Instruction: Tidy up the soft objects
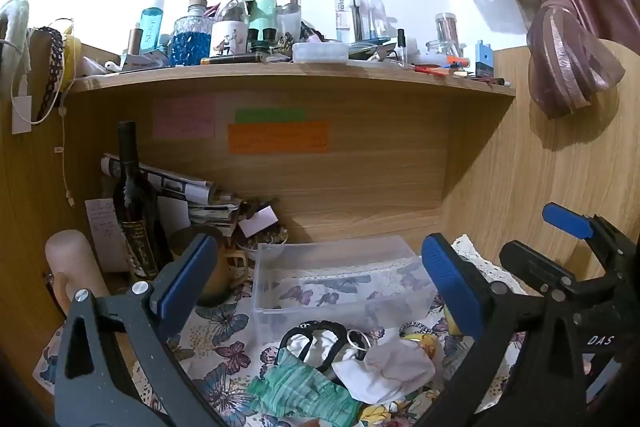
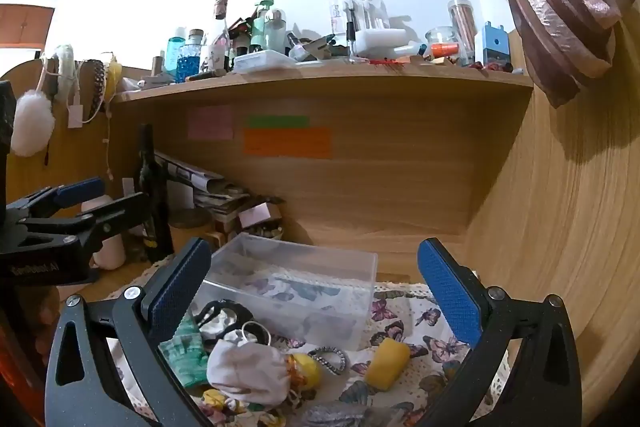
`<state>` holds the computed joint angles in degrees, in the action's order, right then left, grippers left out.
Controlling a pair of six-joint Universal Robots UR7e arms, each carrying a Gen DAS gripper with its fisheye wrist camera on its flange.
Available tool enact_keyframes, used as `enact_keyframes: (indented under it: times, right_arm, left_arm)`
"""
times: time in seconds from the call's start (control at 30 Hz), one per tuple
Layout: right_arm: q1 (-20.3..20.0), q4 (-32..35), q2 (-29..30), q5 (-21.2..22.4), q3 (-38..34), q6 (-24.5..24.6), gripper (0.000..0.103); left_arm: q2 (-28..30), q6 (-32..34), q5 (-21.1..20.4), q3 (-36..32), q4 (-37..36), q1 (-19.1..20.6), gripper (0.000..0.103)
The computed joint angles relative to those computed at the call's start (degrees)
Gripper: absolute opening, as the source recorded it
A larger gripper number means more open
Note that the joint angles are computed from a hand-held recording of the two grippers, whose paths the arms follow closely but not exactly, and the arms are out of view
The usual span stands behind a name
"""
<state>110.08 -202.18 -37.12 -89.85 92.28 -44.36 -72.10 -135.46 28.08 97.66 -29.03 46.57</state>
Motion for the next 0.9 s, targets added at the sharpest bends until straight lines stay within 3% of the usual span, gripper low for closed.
enact_keyframes:
  times: [0.9]
  right_arm:
    - [0.34,-0.55,0.02,0.21,0.28,0.76,0.103]
  left_arm:
    - [-0.18,1.61,0.21,0.44,0.70,-0.88,0.103]
